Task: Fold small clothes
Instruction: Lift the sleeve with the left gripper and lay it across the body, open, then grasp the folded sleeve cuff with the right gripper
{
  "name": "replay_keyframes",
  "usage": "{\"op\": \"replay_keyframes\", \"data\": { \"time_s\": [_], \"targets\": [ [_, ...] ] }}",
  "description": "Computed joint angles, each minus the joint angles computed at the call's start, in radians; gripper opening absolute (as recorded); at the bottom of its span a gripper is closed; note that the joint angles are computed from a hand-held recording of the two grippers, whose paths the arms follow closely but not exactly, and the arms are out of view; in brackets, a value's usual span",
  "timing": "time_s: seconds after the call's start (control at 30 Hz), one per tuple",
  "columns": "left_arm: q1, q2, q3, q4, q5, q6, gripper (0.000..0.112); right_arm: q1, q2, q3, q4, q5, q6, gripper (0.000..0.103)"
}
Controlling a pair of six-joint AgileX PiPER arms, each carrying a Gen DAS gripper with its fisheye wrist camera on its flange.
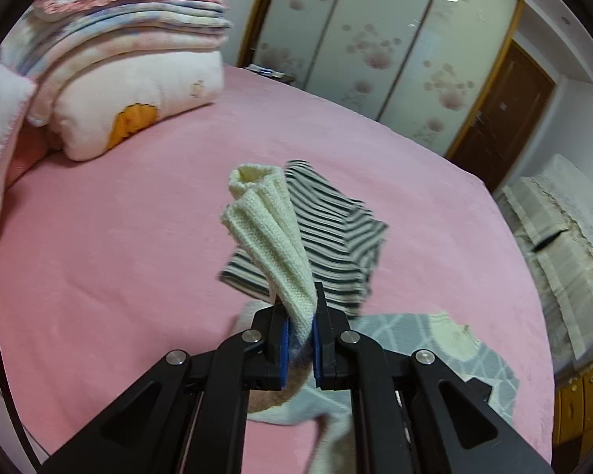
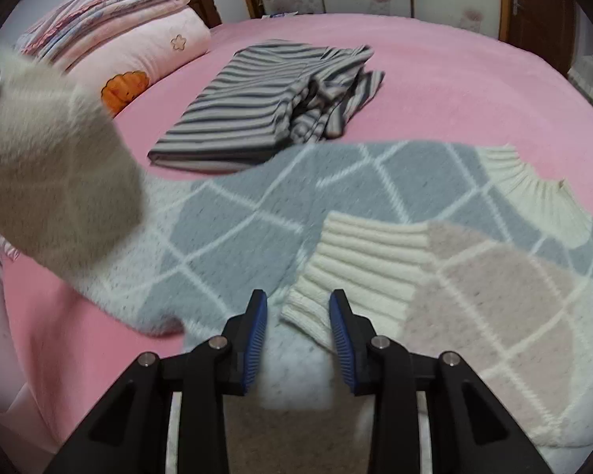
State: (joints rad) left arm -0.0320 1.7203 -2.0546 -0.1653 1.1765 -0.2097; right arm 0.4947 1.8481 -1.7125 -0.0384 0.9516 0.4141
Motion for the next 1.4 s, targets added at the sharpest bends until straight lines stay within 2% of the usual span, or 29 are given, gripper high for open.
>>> {"op": "replay_keyframes", "data": {
  "time_s": [0.17, 0.37, 0.6, 0.73, 0.87, 1.0, 1.03, 1.1, 1.23, 1.33, 1.4],
  "targets": [
    [-0.096, 0.011, -0.013, 0.030, 0.003, -0.039, 0.007, -0.097, -0.106, 0.120, 0.320, -0.098, -0.202, 0.033],
    [-0.232, 0.041, -0.066, 0.070, 0.026, -0.064, 0.007, -0.096, -0.262, 0.199, 0.194, -0.076, -0.196, 0.033],
    [-0.448, 0.067, -0.073, 0.139, -0.012, -0.124, 0.007, -0.140, -0.455, 0.294, -0.043, 0.015, -0.110, 0.033],
    [-0.566, 0.102, -0.028, 0.149, -0.070, -0.168, 0.007, -0.250, -0.552, 0.359, -0.099, 0.071, -0.100, 0.033],
    [-0.694, 0.141, 0.063, 0.195, -0.169, -0.223, 0.007, -0.393, -0.641, 0.441, -0.057, 0.081, -0.171, 0.033],
    [-0.798, 0.227, 0.070, 0.267, -0.215, -0.268, 0.009, -0.567, -0.689, 0.508, 0.035, 0.086, -0.290, 0.033],
    [-0.814, 0.244, 0.071, 0.272, -0.215, -0.268, 0.011, -0.611, -0.695, 0.522, 0.062, 0.090, -0.326, 0.033],
    [-0.840, 0.254, 0.100, 0.264, -0.230, -0.270, 0.028, -0.668, -0.706, 0.542, 0.091, 0.092, -0.370, 0.033],
    [-0.845, 0.248, 0.149, 0.270, -0.253, -0.268, 0.039, -0.766, -0.725, 0.558, 0.177, 0.109, -0.469, 0.033],
    [-0.838, 0.198, 0.212, 0.261, -0.266, -0.262, 0.052, -0.815, -0.717, 0.559, 0.236, 0.115, -0.523, 0.033],
    [-0.827, 0.144, 0.272, 0.253, -0.284, -0.247, 0.066, -0.848, -0.702, 0.550, 0.287, 0.128, -0.562, 0.033]
  ]
}}
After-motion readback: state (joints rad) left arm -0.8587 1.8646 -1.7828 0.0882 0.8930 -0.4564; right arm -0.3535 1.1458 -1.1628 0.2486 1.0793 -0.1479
